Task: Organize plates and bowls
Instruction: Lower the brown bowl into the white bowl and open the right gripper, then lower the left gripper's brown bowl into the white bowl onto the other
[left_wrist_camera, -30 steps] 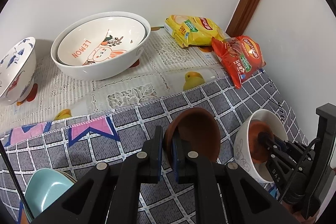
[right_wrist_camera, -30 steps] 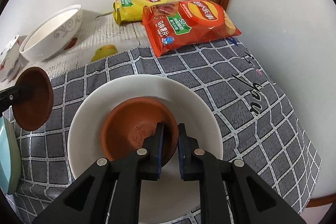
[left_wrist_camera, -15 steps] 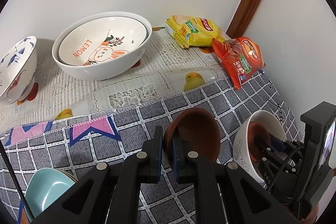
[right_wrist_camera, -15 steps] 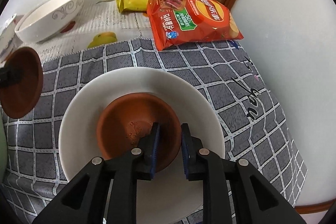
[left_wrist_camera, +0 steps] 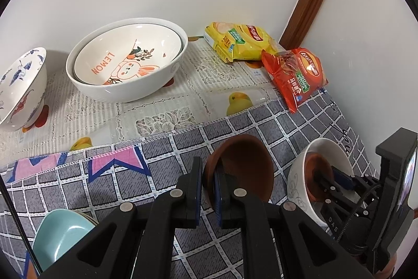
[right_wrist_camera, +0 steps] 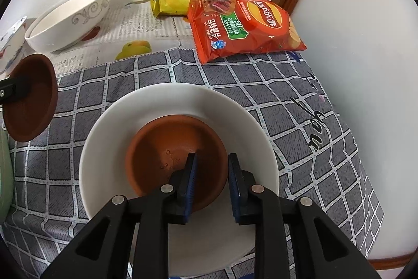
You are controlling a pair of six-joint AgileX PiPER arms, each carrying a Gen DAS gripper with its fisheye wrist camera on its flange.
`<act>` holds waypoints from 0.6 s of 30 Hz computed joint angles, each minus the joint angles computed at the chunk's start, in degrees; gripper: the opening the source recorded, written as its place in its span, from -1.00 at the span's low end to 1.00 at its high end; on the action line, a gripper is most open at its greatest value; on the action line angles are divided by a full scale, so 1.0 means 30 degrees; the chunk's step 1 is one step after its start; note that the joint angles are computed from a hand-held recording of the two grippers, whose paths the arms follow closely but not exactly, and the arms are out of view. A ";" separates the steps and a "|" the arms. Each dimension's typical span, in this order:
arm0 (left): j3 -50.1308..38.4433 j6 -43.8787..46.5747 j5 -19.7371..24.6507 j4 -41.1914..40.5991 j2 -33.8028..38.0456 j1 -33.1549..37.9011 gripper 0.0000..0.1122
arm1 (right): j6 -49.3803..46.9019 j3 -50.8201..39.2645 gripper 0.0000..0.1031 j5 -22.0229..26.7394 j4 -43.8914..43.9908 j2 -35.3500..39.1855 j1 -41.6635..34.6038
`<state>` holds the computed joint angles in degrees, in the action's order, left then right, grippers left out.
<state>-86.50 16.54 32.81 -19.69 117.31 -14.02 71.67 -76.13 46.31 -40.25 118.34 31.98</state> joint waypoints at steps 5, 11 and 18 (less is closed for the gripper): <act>0.0339 -0.0183 -0.0029 0.0090 -0.0422 -0.0142 -0.85 | 0.0273 0.1085 -0.44 -0.0479 -0.0191 -0.1054 0.0077; 0.0700 -0.0754 -0.0186 0.0320 -0.0958 -0.0441 -0.85 | 0.0816 0.2708 -0.43 -0.1522 -0.0479 -0.2746 0.0126; 0.0359 -0.1878 0.0199 0.0914 -0.1074 -0.1154 -0.85 | 0.2438 0.5594 -0.43 -0.3899 -0.1648 -0.5690 -0.0064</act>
